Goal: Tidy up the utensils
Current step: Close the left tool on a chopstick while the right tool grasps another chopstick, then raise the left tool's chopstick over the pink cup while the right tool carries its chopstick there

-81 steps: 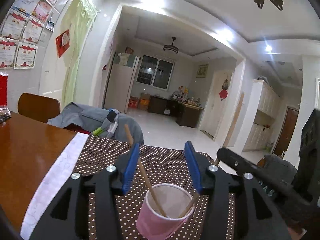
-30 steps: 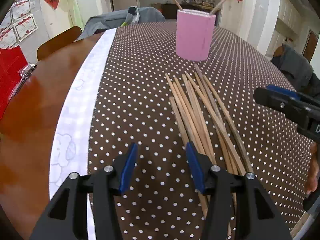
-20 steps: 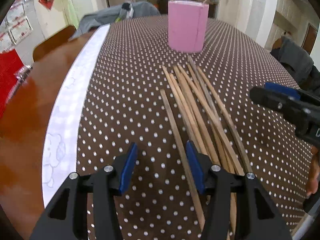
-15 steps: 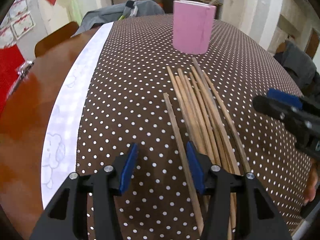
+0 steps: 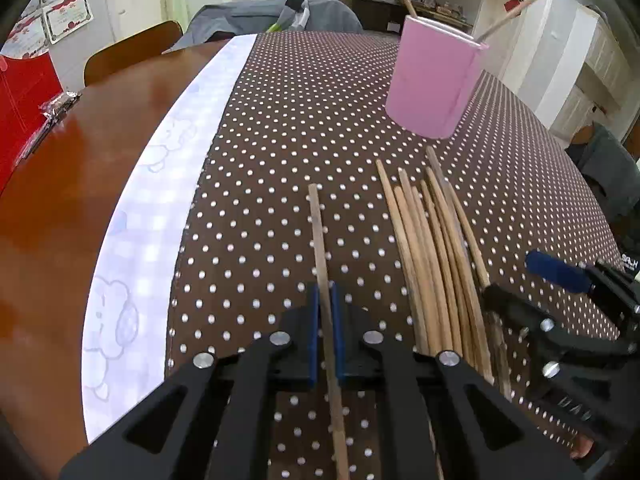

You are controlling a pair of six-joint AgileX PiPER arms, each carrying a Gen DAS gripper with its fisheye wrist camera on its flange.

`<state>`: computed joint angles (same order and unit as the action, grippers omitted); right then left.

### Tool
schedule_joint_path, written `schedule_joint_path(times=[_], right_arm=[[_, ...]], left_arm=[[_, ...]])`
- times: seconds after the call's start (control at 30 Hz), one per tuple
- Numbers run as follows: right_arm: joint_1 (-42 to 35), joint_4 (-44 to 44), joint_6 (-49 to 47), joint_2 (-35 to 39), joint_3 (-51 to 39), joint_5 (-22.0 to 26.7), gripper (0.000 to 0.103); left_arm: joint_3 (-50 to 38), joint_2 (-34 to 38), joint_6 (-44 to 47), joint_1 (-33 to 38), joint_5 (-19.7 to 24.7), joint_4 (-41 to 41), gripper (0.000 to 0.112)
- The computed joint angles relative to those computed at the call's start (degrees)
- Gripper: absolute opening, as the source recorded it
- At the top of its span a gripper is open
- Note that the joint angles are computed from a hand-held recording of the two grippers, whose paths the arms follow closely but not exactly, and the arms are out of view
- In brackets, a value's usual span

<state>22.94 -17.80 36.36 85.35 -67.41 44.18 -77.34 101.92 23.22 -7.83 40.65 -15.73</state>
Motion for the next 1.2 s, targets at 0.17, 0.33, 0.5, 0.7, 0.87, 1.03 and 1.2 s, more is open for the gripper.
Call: schedule_joint_path(times=[0.17,0.33,0.5,0.7,0.87,1.03,1.2], right_arm=[[1.4,-3.1,0.1,2.7,-3.1,4.1,0.046],[-1.1,4.3,-10.9,6.6,-11.0,11.6,0.024],[-3.6,9.4,-17.1,9.5,-16.1,15.8,0.012],[-8.3,15.3,-22.0,9.7,-17.5,16.2,0.007],[-12.7,20.3,-26.6,7.4,-16.2,15.1,0.007],[-16.0,24.6,-30.5,4.4,-14.7,13.1,0.007],[-19.7,31.0,-35.2,0.2,-14.0,10.9,0.007]], left_arm=[[-1.2,1.0,-0.5,-0.3,0.1,0.5,0.006],[-3.4,2.1,-2.2,-1.1,1.8,3.2,0.006],[-6.9,3.8,-3.4,-1.5,5.0,4.0,0.006],[-8.4,3.7,-0.8,-0.4,7.0,-0.6,0.006],[-8.6,2.3,0.8,0.1,7.6,-3.0,0.006],[-9.4,0.8,3.9,1.4,9.7,-8.0,0.006],[-9.6,-2.4,9.0,2.8,10.5,-15.5,0.006]])
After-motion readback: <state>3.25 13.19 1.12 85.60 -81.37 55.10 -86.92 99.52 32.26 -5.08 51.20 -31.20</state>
